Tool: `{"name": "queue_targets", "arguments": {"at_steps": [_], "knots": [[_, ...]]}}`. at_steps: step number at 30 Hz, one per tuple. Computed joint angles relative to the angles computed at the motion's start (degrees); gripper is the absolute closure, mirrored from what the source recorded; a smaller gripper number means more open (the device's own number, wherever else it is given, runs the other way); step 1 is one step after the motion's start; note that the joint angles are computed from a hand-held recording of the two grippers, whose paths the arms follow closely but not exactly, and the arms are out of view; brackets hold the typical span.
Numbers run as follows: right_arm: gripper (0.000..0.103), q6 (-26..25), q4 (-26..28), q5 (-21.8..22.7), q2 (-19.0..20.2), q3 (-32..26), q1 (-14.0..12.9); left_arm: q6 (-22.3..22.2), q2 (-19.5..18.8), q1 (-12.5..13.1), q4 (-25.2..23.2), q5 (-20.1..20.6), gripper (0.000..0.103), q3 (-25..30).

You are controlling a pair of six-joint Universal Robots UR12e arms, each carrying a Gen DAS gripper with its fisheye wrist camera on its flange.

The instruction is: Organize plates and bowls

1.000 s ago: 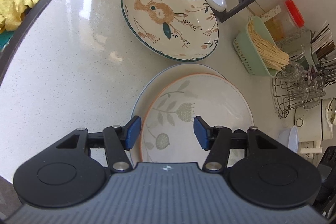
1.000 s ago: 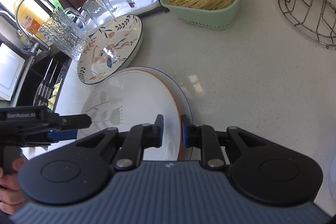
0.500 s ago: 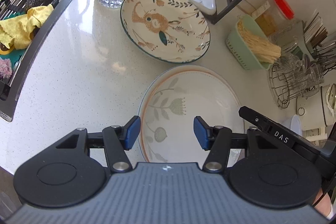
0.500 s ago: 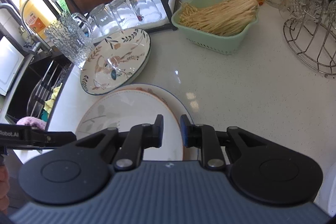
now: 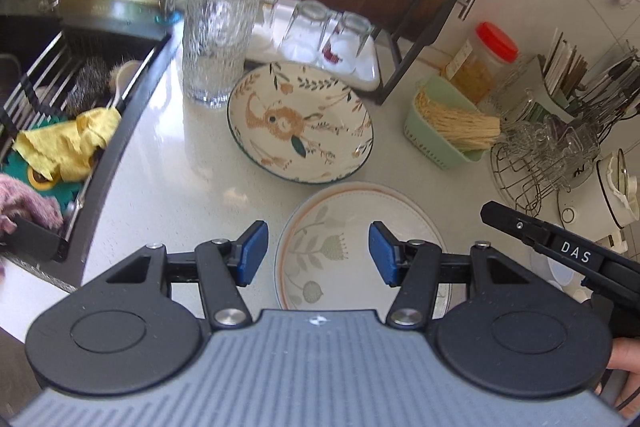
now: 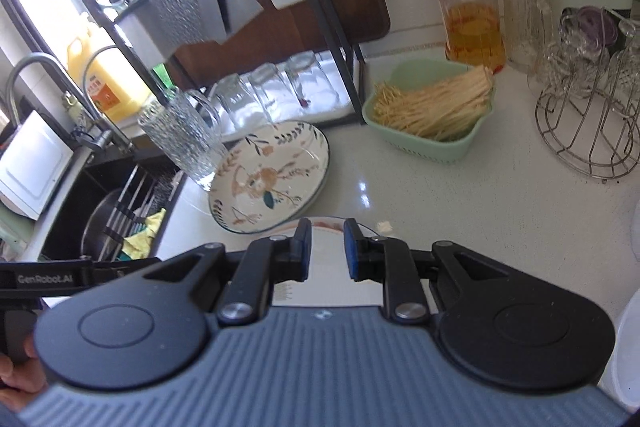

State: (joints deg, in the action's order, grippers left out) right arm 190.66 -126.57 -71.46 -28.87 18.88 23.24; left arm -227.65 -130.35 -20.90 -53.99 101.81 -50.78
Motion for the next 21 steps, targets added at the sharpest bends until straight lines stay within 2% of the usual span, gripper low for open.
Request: {"name": "queue_targets", "arguments": {"at_steps": [11, 15, 21], "knots": [[0.082, 1.49, -9.58, -1.53, -6.73, 11.39, 0.32, 5.56, 0.61, -1.49, 0.92, 5.06, 0.042, 1.12], [0.081, 1.55, -11.1, -2.0, -8.94, 15.05, 0.37, 7.33, 0.68, -2.26, 1.55, 6.39, 0.042, 1.28], [0.081, 1.17, -12.52, -2.33, -11.16, 18.72, 0.41, 7.02, 1.06, -3.33, 3.45, 8.93, 0.042, 0.51]]}}
